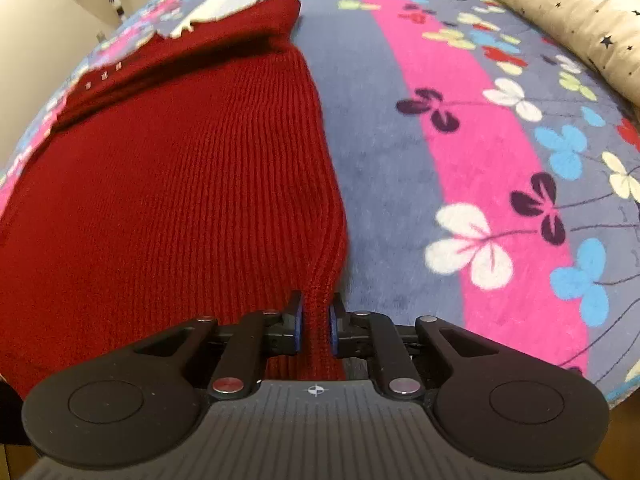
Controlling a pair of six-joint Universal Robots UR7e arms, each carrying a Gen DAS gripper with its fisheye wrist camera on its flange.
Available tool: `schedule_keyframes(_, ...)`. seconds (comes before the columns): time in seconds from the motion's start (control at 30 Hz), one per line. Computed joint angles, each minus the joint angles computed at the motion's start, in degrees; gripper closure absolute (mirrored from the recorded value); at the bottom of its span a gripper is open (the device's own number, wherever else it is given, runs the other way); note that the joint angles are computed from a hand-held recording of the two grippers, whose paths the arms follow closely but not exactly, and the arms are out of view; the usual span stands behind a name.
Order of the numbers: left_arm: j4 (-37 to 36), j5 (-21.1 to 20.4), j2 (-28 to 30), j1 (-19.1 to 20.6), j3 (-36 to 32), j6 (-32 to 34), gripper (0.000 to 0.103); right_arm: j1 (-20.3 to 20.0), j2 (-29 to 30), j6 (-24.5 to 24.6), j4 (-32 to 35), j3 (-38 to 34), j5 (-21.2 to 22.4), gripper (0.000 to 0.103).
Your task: Fold small clothes
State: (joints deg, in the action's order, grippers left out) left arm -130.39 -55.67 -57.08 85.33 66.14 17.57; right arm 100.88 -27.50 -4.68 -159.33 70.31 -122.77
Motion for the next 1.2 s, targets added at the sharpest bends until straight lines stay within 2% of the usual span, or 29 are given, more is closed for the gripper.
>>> schedule_keyframes(0.1,0.3,-0.3,0.0,0.0,-0.2,0.0,0.09,-0.3,-0.7,1.0,-1.5,0.8,1.4,0.091)
schedule_keyframes(0.3,1.5,0.7,0.3,-0.1,-0.3,0.1,0.089,-0.1,0.6,0.5,3.4,-1.5,-0.8,0.086)
schedule_keyframes(0.47,1.1,1.0,0.3,-0.1,0.0,0.9,0.089,0.1,0.9,-0.5,3.4,-1.5,-1.4,0.086)
schedule_keyframes(0.7,-2.3,-0.2,-0.7,-0.3,1.8,3.4,0.091,0.4,0.5,-3.0,-1.4,0.0,-0.7,0.091)
schedule_keyframes(0.8,-4.6,-2.4,-1.6,-0.6,3.1,5.9,0.092,0.4,-0.3,-3.8,-5.9,1.4,1.5,0.091)
schedule_keyframes(0.97,-8.8,-7.6,-3.8,-1.3,4.8,8.5,0.093,0.6,-2.4,-5.7,-14.1,4.4,8.3,0.092)
schedule_keyframes(1.1,-12.5,-11.7,-6.7,-2.4,7.4,11.0,0.095,0.6,-5.1,-5.1,-21.9,7.8,14.7,0.092)
schedule_keyframes(1.2,-15.3,-13.7,-9.2,-3.4,9.8,13.3,0.096,0.9,-7.1,-5.6,-26.2,10.3,16.9,0.092)
